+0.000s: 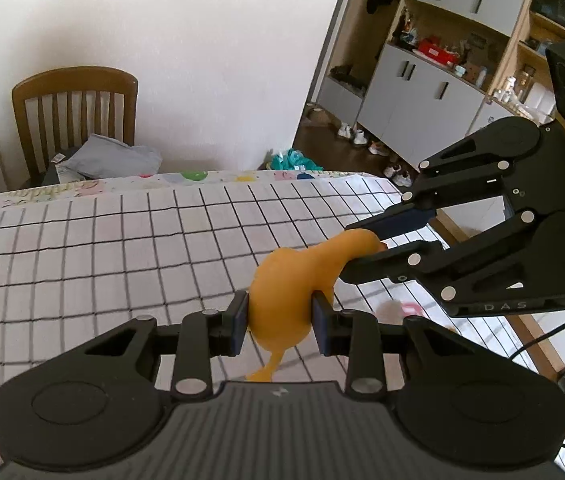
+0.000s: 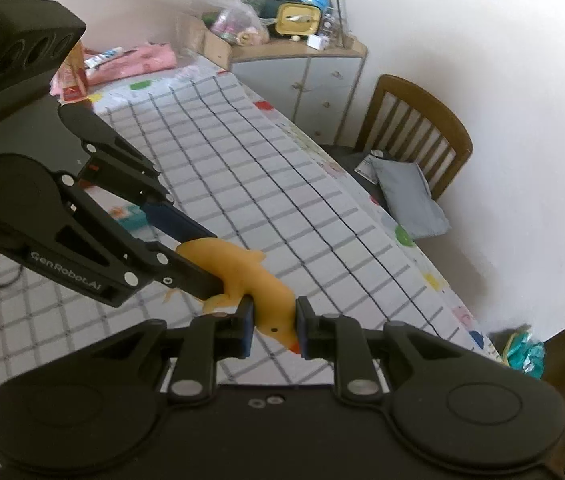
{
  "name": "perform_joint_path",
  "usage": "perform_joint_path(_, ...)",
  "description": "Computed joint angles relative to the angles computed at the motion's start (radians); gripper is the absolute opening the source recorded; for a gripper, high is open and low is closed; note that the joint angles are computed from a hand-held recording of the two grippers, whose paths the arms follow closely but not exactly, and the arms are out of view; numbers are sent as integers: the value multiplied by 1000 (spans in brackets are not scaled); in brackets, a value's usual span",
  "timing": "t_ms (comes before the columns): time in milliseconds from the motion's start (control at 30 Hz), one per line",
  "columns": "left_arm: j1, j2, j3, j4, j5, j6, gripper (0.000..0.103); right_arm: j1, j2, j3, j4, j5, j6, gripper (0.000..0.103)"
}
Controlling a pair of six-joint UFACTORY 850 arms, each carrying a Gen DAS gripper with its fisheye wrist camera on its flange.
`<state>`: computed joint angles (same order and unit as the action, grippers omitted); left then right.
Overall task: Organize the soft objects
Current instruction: 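Carry the yellow chicken with both tools over the red tray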
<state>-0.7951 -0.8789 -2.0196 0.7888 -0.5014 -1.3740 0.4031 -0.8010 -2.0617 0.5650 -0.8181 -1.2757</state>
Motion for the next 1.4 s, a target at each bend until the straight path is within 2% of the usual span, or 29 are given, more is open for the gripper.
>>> perform_joint_path(267,-39,228,319,201,49,-217,33,78,184,232,-37,103,67,20)
perform_joint_path(433,-62,388,539,307,29,-383,33,142,260,335,-22,162,115,20)
perform_joint_path(567,-83,516,709,346,-19,-453,33,205,286,384,25,195,123,20)
perform_joint_path(767,-112,688,913,334,-114,-502,33,312,276,394,84,230,159,20)
perform_joint_path(967,-129,798,1036,302,-173,-520,33,393,237,357,97,239,208,20)
perform_joint_path(1100,-136,834,1082,288,-204,-527,33,426,208,331,89,241,247,20)
perform_joint_path(1400,-101,879,1183,310,-189,-593,33,484,123,250,-1,270,385,20)
